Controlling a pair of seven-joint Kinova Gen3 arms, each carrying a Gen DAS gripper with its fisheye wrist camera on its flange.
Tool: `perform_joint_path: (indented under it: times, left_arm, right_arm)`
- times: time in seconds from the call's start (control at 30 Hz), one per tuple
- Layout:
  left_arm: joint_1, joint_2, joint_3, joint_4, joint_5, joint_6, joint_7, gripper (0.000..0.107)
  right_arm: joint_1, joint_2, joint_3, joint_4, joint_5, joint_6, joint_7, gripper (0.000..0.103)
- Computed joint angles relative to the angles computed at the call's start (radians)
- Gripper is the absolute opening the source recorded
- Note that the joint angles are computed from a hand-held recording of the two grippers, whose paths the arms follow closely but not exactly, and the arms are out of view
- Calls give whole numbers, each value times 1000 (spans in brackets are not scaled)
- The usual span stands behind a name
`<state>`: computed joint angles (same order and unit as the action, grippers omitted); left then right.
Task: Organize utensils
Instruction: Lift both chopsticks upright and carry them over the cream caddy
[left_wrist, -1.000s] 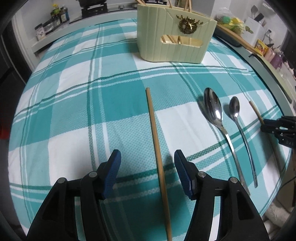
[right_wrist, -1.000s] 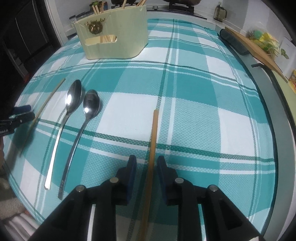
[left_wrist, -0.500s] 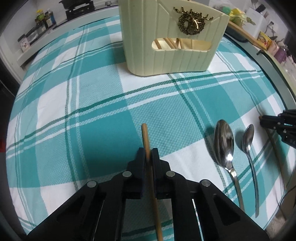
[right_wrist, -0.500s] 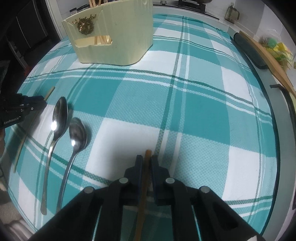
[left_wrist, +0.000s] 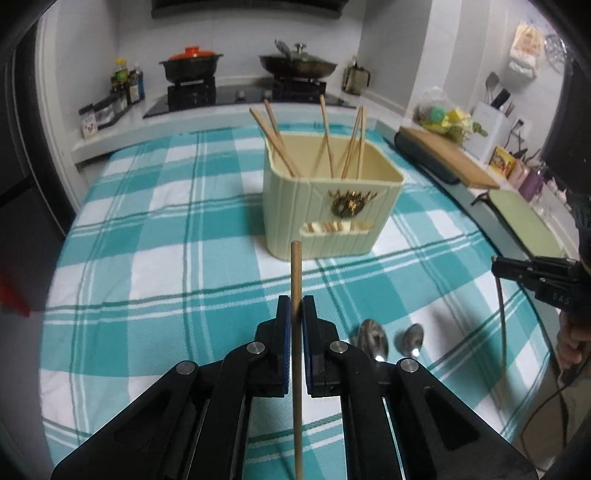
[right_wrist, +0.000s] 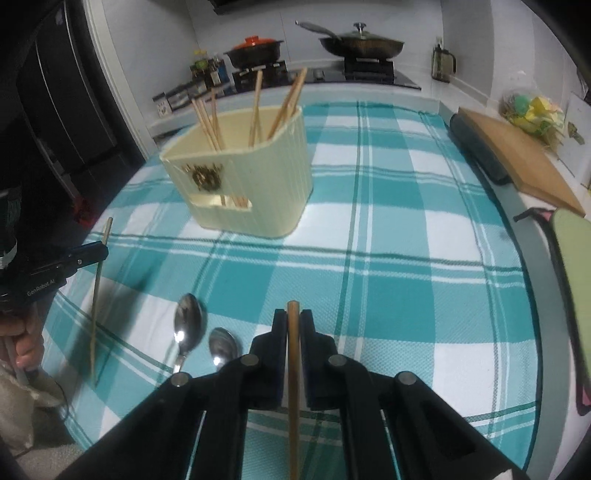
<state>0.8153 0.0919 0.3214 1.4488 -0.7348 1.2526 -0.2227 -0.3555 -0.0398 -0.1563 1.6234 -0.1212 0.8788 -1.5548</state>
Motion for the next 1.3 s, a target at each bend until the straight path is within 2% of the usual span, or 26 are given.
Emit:
perform_joint_path:
  times: [0.27,0.57,0.8,1.03,1.3]
  left_arm:
    - [90,-59,99,-29,-211,141,127,4]
    - [148,-43,126,-98,-326,213,133,3]
    - [187,-27,118,-169,-380,244,83,3]
    - [194,-8,84,-272,-412,233,-21,3]
    - [193,51,-10,-408,-474,184,-153,3]
  right_arm:
    - [-3,-198,-27,40,26,-91,-14,7]
    - [45,-286,-130,65,151,-215,-122,7]
    - [48,-282,-141,29,175,-264,-158,7]
    - [19,-213,-137,-88,184,-252,-143,7]
    - [1,-117,-167,-222,279,-285,-182,7]
